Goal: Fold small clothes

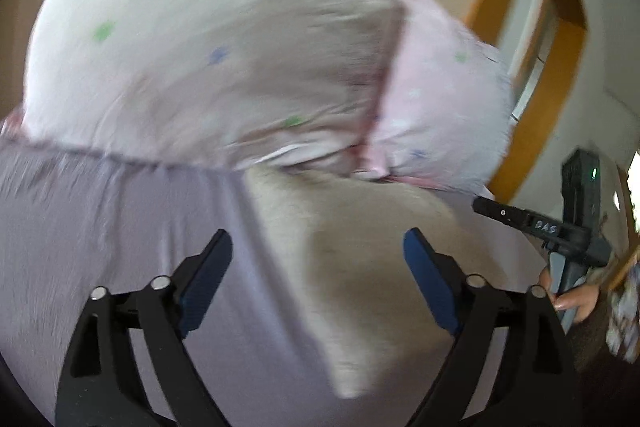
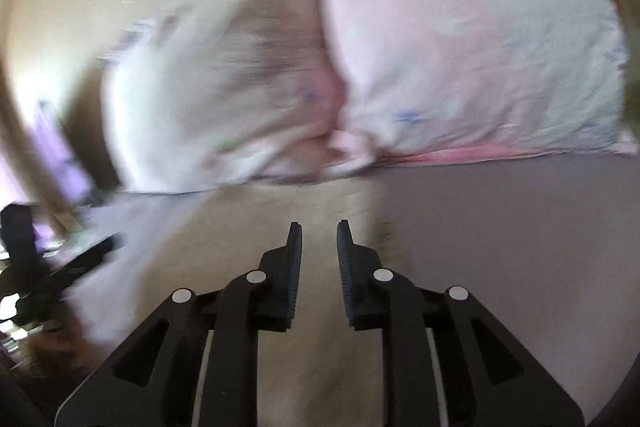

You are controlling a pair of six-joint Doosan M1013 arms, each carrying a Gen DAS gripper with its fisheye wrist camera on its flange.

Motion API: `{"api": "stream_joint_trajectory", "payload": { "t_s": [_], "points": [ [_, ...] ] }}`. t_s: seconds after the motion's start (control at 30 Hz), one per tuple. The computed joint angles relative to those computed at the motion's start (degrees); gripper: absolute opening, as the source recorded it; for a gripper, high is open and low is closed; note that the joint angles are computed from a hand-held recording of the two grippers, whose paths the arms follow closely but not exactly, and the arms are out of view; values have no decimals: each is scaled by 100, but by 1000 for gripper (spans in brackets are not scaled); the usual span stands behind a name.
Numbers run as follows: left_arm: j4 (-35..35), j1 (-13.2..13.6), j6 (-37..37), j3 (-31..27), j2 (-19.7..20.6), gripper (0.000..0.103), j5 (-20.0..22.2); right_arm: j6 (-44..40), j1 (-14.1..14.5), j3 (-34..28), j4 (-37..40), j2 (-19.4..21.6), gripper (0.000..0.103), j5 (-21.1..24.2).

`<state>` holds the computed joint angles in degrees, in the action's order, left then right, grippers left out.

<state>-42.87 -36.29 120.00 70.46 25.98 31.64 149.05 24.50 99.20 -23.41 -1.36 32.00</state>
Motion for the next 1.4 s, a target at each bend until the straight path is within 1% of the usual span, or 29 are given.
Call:
{"api": "stream_joint_trajectory", "payload": {
  "t_s": [0.03,0.07,0.1,0.13,0.17,0.2,0.23,0.27,0.3,0.33,0.37,0.4,0.43,0.47,0.5,0.53,0.57,0.6,0.63,0.67,0.7,0.73,0.77,0.8,0.9,1.03,1.07,1.3,1.4],
  "points": [
    [83,-69,76,-20,-15,96,7,-510,18,-19,472,-9,19,-19],
    [71,-111,166,-36,-14,97,35,-852,50,-70,739,26,20,76],
    [-34,-159,358,-93,15,97,176,-1050,107,-146,843,98,21,331],
    [-23,-204,422,-162,58,97,317,-1059,170,-263,801,213,24,790],
    [237,-264,263,-261,115,98,464,-1037,186,-292,803,349,24,1133],
    [798,-366,-94,-415,222,98,670,-1043,167,-246,862,380,24,1175],
    [1464,-467,-524,-548,312,98,823,-869,175,-118,678,313,24,917],
    [2033,-554,-861,-571,333,98,786,-901,134,-58,789,275,24,779],
    [2499,-621,-1032,-487,299,97,648,-927,89,-74,997,230,23,789],
    [2666,-640,-1185,-453,256,97,646,-846,84,-58,1008,176,24,747],
    [2533,-614,-1169,-402,208,97,633,-650,126,-7,849,104,29,632],
    [2171,-538,-1049,-297,120,97,615,-326,192,104,527,-15,35,424],
    [2017,-487,-1073,-177,31,98,563,-83,258,178,283,-116,60,330],
    [1982,-450,-1159,-64,-53,98,523,354,370,296,-154,-261,75,273],
    [2152,-429,-1391,95,-161,100,473,647,451,351,-471,-321,90,283],
    [2441,-439,-1683,196,-229,101,458,912,553,413,-779,-390,93,328],
    [2978,-484,-2201,292,-294,101,522,999,632,432,-908,-444,96,421],
    [3296,-513,-2479,327,-323,101,626,1070,715,449,-970,-460,98,582],
    [3626,-560,-2746,339,-327,101,773,1087,791,410,-947,-435,102,841],
    [3848,-598,-2908,350,-323,101,857,1088,809,359,-931,-371,102,982],
    [4146,-659,-3100,365,-320,101,964,1102,891,252,-913,-276,102,1365],
    [4393,-714,-3223,375,-308,101,1021,1084,910,176,-897,-187,102,1553],
    [4540,-744,-3288,360,-282,101,1053,1067,974,72,-905,-76,102,1861],
    [4705,-782,-3367,327,-243,101,1142,1037,1013,4,-912,19,102,2011],
    [4704,-791,-3370,287,-186,101,1317,710,1004,-134,-609,233,102,2104],
    [4740,-776,-3511,178,-88,101,1584,607,960,-321,-277,486,102,2467],
    [4701,-767,-3516,164,-74,101,1638,577,950,-335,-209,513,102,2489],
    [4701,-757,-3551,218,-97,101,1556,456,1029,-465,-260,640,102,2876],
    [4694,-755,-3542,216,-95,101,1560,457,1033,-460,-260,638,102,2860]
  ]
}}
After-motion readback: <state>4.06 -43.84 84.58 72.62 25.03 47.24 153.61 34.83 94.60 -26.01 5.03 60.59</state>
